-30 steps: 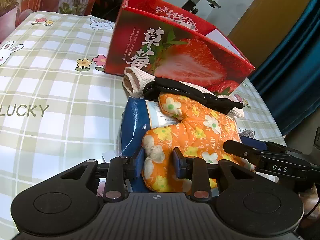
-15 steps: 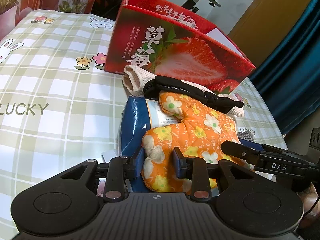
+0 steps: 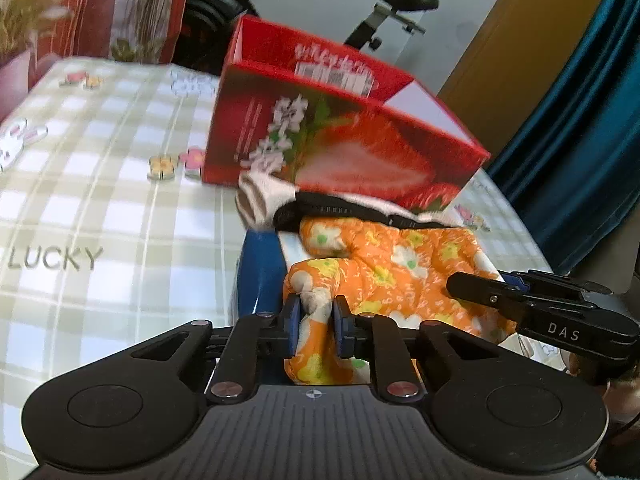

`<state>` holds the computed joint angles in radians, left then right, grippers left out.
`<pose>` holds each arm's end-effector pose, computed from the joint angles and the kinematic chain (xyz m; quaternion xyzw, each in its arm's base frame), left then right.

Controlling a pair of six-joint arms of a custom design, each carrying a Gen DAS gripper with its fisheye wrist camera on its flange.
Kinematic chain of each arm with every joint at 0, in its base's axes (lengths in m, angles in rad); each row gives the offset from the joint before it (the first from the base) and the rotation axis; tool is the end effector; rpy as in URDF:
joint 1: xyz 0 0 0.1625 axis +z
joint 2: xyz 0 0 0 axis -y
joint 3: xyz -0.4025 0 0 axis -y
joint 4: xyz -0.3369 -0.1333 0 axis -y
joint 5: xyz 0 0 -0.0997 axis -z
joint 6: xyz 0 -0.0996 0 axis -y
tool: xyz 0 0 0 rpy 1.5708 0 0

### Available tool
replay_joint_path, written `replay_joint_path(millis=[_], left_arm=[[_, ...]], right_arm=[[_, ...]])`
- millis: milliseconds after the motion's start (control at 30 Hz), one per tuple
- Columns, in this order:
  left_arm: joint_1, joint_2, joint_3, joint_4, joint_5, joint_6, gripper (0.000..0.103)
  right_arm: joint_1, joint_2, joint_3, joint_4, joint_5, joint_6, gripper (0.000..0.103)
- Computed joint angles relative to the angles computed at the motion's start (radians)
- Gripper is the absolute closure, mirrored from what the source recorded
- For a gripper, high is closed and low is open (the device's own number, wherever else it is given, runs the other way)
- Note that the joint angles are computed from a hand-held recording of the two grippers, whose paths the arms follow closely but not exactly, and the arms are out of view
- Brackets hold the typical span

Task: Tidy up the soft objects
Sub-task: 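Lift the oven mitt into the red box and release it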

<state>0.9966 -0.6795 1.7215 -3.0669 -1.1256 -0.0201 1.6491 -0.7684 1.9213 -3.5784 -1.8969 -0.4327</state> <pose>-0.1845 -0.6096 0.0875 0.2121 0.9276 -0.2729 0.1414 0.1451 -0.5531 0.1476 0.1619 -0.8858 0.3765 0.2175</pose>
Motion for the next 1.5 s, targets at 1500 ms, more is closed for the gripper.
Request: replay_joint_path(millis=[1500], left_arm=[[0.004, 0.286, -0.732, 0.113, -0.012, 0.288, 0.087]], right_arm=[[0.010, 0.107, -0.720, 0.467, 0.095, -0.237, 0.092]])
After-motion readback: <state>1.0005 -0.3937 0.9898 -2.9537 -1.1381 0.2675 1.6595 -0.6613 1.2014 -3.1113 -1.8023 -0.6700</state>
